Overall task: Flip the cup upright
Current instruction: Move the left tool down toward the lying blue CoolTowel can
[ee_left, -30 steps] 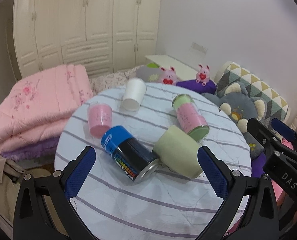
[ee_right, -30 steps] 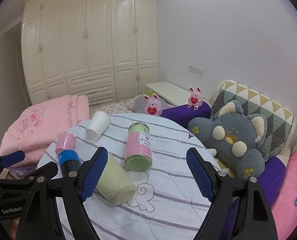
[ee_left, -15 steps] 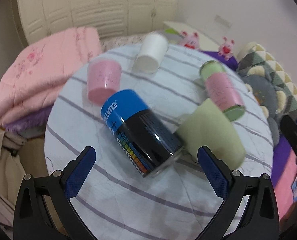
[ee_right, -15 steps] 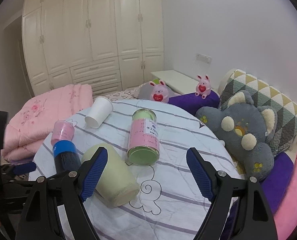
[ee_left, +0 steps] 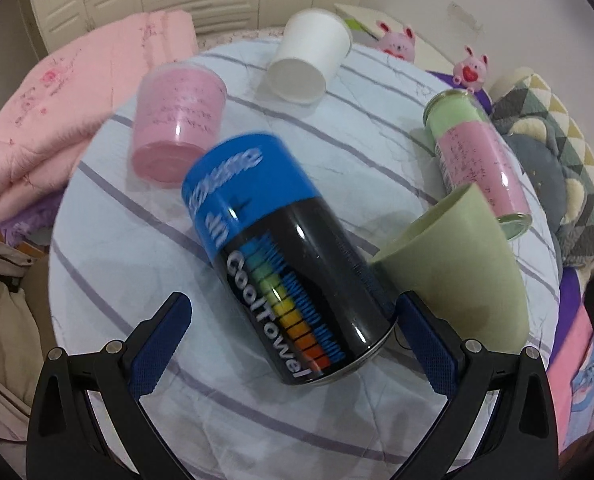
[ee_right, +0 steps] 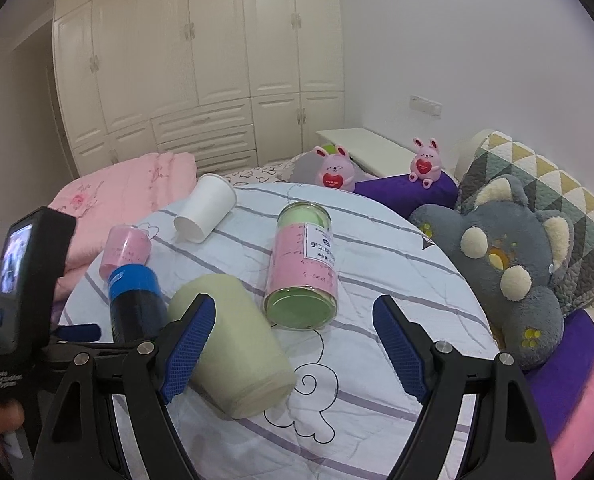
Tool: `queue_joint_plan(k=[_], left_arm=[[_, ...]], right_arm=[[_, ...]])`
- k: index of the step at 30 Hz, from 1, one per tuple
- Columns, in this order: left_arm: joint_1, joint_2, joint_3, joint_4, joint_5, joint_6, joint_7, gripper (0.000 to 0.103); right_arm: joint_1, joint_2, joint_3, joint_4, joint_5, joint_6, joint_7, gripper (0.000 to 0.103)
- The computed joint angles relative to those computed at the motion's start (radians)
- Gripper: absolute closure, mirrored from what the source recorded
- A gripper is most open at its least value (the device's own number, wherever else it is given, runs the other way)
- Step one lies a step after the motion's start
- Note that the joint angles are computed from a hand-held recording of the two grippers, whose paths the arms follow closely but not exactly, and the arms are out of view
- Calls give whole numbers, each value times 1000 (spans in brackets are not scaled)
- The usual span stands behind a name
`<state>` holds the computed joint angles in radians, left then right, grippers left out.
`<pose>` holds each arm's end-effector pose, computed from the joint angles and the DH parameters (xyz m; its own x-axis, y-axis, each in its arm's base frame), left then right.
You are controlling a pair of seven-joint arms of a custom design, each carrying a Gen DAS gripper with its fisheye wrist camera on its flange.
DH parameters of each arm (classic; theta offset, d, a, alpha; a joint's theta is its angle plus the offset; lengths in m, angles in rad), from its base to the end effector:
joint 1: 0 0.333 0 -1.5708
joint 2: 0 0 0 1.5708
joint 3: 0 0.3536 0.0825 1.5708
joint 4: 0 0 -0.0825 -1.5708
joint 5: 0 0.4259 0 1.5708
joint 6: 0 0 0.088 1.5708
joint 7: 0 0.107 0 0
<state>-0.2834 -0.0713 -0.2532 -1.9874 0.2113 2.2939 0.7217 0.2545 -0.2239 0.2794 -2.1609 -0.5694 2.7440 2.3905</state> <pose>0.5228 -0.3098 0.5572 0.1724 -0.9775 0.1213 -0.8962 -0.2067 -0.3926 0.4713 0.3180 0.5977 0.1829 -0.9828 -0.0247 -0.6200 -0.0958 -0.7787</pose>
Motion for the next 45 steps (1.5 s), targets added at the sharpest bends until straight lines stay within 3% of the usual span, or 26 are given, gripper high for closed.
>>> queue_joint_plan(k=[2,7,17,26,34,39,45], left_arm=[[0,13,0,10,1,-17,-7,1],[-5,17,0,5,-4,-7,43,23],[-19,-81,13,-110,-100,77,249,24],[-77,-163,-2,-188,-147,81,441,23],[-107,-222,-6,-240,-150,72,509,23],[-96,-236,-12,-247,-114,51,511,14],[-102,-286,-1,-293,-127,66,499,10]], right_arm=[[-2,0,1,0,-5,0,4,20],[-5,-5,0,-4,-9,-6,15,20],[-7,-32,4,-33,14,-22,6,21],[-5,-94,31,-85,53,-76,1,20],[4,-135,56,-119,87,-130,14,20],[47,-141,22,-129,214,-109,-33,20],[171,-100,-83,-119,567,-85,-221,20]])
